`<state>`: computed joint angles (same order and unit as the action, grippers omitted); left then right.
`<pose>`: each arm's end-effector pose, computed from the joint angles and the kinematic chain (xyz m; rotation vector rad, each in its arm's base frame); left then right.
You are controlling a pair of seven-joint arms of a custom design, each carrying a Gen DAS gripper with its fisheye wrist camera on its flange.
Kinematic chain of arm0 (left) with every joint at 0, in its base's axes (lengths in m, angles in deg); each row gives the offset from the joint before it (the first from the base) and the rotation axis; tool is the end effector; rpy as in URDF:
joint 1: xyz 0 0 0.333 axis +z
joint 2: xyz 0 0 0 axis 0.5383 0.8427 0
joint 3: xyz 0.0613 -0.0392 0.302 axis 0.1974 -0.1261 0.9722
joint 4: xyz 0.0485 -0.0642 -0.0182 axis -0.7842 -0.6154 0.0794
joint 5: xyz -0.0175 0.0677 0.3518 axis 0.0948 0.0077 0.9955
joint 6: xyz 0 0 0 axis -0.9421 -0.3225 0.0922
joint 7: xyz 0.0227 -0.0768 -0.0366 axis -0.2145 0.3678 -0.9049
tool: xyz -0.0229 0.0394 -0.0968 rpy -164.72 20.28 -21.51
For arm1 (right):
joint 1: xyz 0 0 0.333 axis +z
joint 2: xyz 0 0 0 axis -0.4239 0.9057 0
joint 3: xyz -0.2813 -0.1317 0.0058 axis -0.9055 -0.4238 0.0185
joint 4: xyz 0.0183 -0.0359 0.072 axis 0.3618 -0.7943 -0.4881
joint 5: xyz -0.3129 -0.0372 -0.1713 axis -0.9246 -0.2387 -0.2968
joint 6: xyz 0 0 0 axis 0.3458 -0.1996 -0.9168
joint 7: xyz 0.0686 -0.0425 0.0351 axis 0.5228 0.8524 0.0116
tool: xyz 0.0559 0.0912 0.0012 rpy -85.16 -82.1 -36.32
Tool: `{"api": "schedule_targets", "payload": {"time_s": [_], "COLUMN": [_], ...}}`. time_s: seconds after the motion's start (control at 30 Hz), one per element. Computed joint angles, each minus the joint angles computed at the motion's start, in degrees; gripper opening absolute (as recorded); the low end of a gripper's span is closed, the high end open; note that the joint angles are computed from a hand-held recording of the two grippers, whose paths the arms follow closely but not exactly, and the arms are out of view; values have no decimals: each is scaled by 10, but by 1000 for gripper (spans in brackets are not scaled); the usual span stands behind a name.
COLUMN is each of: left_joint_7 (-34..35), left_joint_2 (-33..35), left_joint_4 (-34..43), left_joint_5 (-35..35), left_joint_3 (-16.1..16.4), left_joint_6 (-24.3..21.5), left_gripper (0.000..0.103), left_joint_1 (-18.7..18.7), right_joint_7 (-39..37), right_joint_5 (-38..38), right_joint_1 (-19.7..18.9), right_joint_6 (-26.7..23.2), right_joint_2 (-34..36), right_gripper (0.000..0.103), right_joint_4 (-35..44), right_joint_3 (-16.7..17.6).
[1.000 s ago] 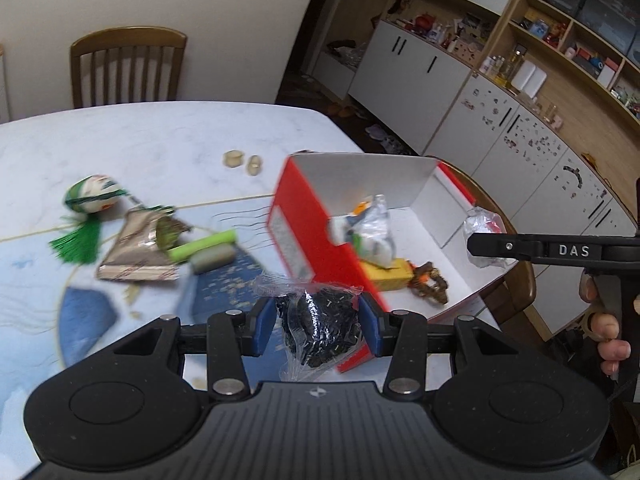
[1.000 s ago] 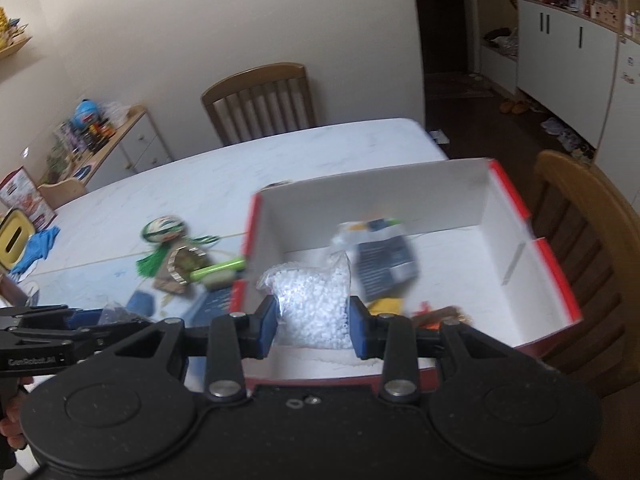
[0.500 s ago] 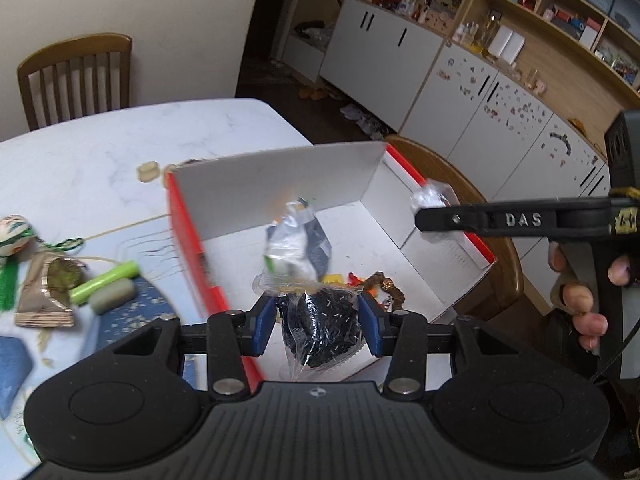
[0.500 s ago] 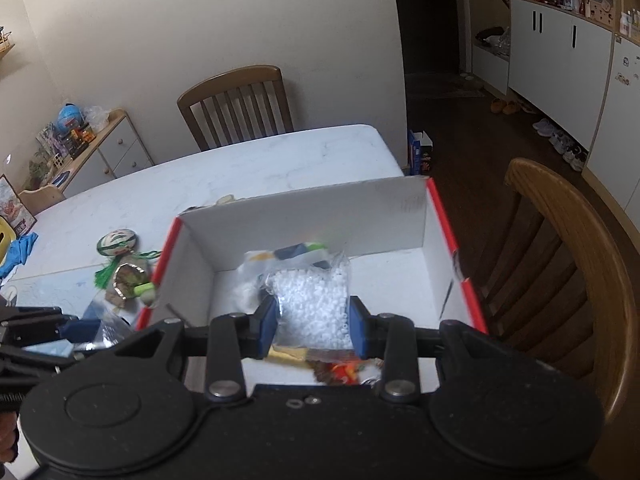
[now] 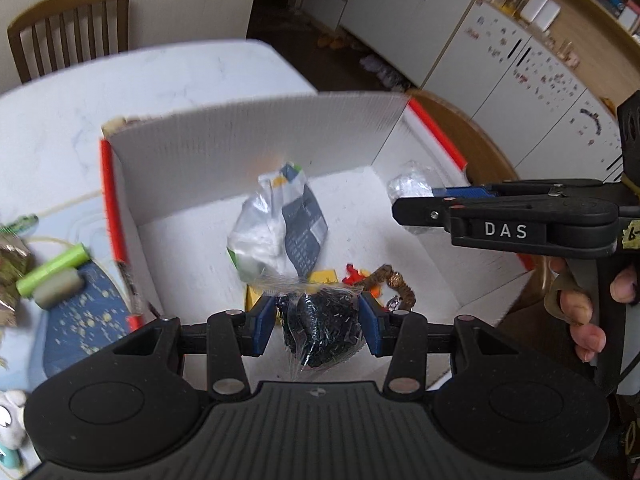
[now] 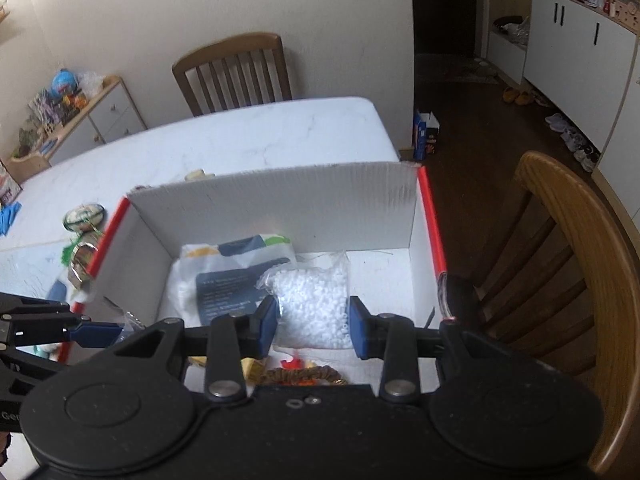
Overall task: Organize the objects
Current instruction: 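Lower both bags into the shoebox and open both tools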
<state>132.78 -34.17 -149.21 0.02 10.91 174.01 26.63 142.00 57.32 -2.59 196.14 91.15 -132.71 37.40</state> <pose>0.4306 -0.1114 0.5096 -2.0953 1.9498 -0.8220 0.5030 0.2906 0.5394 -2.1356 1.3057 -0.2289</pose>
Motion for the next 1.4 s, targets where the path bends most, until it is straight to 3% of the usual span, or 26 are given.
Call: {"api": "schedule_targets", "payload": {"time_s": [0.43, 0.87, 1.03, 1.1, 1.17, 1.4], "left_joint_7": [-64, -92, -105, -113, -114, -110], "left_joint_2": [89, 125, 122, 115, 106, 66], "left_joint_4": [71, 102, 101, 96, 87, 55], "left_joint_5": [72, 88, 94, 98, 98, 82], "left_joint_3": [-18, -11, -11, -12, -12, -11], "left_joint_6": [-78, -116, -115, -111, -99, -67], "left_gripper": [44, 44, 46, 56, 60, 62], "left_joint_1": [10, 6, 5, 6, 5, 5], "right_joint_7": [-33, -17, -31, -35, -40, -72], "right_joint_5": [-49, -100, -82, -73, -64, -16], "right_joint_1": [-4, 1, -4, -6, -9, -19], "right_joint_6": [-62, -182, -172, -167, -163, -140], "right_joint_2": [71, 121, 117, 113, 108, 81], "right_gripper": [36, 37, 40, 43, 45, 54], "right_joint_4": [64, 153, 148, 144, 140, 113], "right_joint_3": [11, 13, 15, 15, 16, 18]}}
